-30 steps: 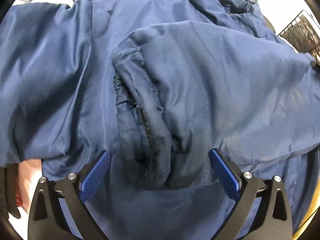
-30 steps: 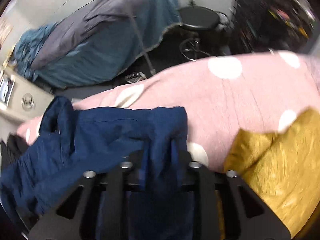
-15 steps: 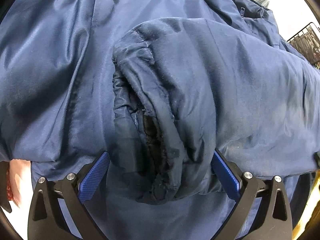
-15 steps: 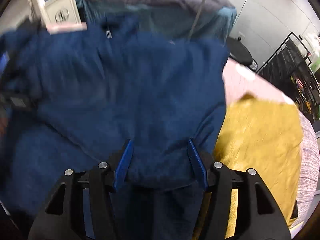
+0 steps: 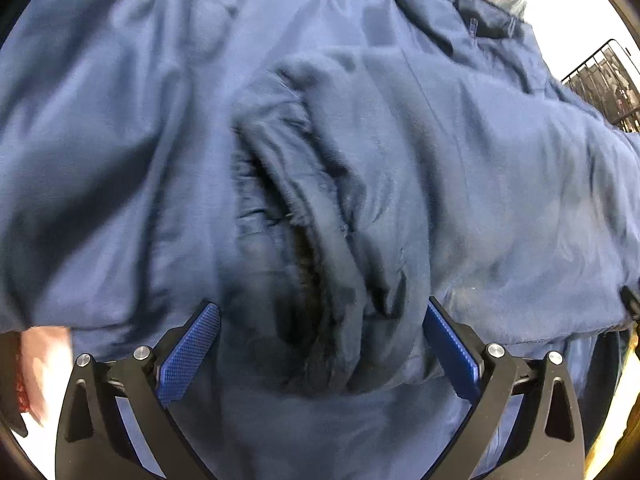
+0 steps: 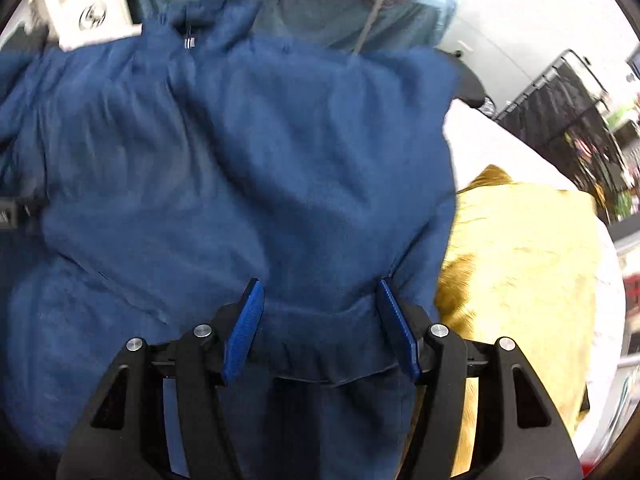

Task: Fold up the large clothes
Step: 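Open the right gripper and release the folded sleeve on the jacket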

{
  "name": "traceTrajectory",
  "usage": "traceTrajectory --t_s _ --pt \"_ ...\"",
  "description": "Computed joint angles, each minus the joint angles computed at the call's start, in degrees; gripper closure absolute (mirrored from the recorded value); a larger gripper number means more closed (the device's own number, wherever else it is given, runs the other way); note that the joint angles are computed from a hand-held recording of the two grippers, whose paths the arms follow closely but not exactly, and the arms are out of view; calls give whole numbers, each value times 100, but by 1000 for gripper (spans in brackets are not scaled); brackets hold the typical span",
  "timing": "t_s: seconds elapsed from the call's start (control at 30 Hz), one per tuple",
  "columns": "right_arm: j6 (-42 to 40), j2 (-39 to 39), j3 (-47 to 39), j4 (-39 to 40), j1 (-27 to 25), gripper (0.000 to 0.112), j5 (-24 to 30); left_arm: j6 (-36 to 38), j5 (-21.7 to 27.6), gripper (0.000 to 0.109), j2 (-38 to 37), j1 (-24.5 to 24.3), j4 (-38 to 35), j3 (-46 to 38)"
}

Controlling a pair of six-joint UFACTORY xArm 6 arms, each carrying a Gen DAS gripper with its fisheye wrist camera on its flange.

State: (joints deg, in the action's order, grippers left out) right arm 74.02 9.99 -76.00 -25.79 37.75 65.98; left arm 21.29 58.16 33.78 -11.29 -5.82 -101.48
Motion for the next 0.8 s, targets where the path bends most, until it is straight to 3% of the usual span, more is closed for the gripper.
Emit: traceTrajectory --t_s 0.07,0.4,0.63,0.8 --pt "218 -85 -52 -150 141 37 -168 165 -527 12 -516 79 -196 711" --pt "656 167 -159 734 571 36 -725 313 -884 12 -1881 858 -500 2285" --pt "461 494 -655 883 895 36 -827 -130 -1126 12 -2259 1644 -305 2303" --pt "213 871 -1321 808 1009 36 -704 -367 -1651 12 -2569 2386 -342 2244"
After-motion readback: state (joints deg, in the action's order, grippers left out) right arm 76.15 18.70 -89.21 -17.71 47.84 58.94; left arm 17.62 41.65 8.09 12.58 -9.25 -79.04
